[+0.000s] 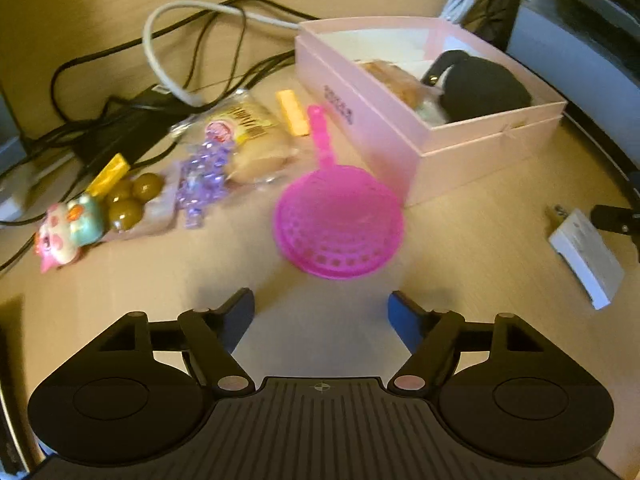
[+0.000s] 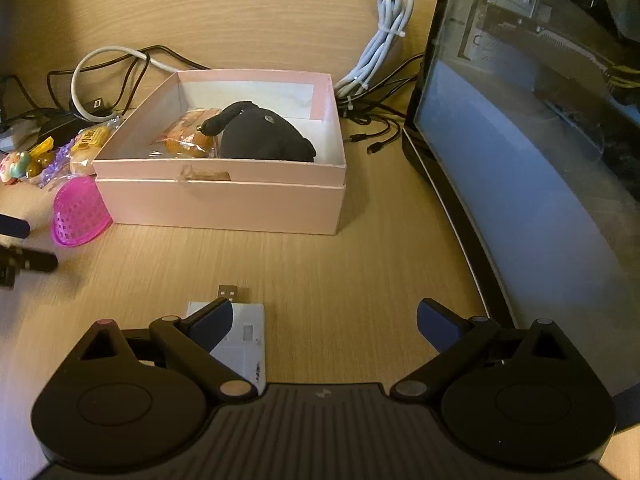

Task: Organize objects
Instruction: 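Move the left gripper over the pink strainer basket, then grasp the pink strainer basket with the left gripper while the right gripper grasps the USB hub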

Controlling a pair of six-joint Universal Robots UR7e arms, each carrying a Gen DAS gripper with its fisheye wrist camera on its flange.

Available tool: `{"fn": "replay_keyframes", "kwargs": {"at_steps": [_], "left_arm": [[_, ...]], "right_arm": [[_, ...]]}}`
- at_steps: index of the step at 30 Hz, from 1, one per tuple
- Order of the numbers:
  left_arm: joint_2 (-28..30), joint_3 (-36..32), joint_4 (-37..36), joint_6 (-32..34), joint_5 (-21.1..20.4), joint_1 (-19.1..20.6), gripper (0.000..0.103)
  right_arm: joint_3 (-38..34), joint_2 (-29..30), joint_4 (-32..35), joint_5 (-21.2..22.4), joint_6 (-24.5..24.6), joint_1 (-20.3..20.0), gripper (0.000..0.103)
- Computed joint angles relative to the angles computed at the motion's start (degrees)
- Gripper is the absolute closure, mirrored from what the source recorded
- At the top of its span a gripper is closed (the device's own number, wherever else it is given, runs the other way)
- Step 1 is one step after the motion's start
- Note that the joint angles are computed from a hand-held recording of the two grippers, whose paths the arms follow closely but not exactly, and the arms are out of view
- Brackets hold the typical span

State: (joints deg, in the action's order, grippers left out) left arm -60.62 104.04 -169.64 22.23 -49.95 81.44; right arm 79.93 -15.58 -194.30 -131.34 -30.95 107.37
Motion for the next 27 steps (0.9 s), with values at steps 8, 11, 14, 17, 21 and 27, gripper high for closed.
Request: {"fn": "replay_keyframes", "kwargs": {"at_steps": [8,11,14,17,21,27], "left_arm": [[1.91,0.55,-15.94,5.48,-4.13,-0.92,0.029],[4.22,-2.20,-14.88,6.60,-2.96,-0.90,0.029],[6.58,-4.09,-14.75,6.55,-2.19,-0.30,0.028],[8.14,-4.35,-18.03,7.85,-3.10,0.01,0.029],[9.88,-4.31,-23.69,10.80,-3.94,0.24,0.042],[8.13,1.68,-26.96,3.44,2.57,-2.51,0.042]], "right_arm": [[2.36,-0.87,-2.44,-1.46,1.20,0.23,0.004],[4.10,-1.78,-3.13,-1.80,1.93,0.28,0.004],[6.18,-2.87,-4.05,-1.78,1.93,0.50,0.004],[8.69,-4.17,-5.11,-0.92,1.66,0.45,0.003],[10.21,-5.03,-3.68,-1.19,1.49,0.20,0.002],[12.24,-6.62,-3.35,2.79,-2.97,0.07,0.002]]}}
